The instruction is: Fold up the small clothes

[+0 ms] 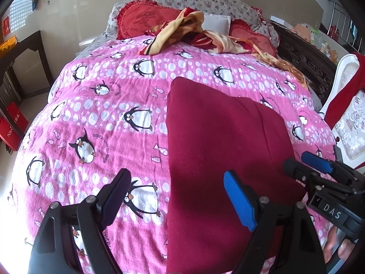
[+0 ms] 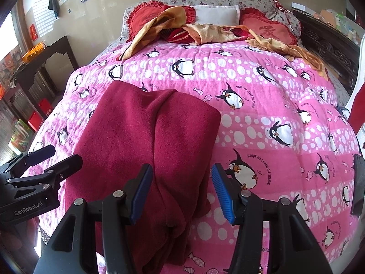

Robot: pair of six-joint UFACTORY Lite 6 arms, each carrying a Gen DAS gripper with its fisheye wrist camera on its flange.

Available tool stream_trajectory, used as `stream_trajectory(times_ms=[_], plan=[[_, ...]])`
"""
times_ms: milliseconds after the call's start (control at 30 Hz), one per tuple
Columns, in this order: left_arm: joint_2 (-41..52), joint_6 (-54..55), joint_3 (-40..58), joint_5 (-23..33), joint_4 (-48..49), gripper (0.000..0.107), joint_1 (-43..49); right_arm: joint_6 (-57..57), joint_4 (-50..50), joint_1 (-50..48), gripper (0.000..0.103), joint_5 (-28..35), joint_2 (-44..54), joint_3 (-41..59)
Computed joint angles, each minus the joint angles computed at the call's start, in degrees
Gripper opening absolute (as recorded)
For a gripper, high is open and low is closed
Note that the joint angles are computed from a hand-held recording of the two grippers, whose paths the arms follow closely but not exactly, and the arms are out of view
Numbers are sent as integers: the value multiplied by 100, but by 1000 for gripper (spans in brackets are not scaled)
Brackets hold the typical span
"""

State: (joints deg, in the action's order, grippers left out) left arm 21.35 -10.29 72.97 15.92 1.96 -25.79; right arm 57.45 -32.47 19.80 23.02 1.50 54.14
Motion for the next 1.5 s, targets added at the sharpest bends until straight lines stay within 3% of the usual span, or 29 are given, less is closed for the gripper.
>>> stream_trajectory(times_ms=[1000, 1500], plan=[[201, 329, 130, 41, -287, 87, 64, -196, 251, -25, 47, -87, 272, 149], [194, -141, 128, 15, 225, 87, -14, -281, 375, -18, 47, -117, 359, 200]])
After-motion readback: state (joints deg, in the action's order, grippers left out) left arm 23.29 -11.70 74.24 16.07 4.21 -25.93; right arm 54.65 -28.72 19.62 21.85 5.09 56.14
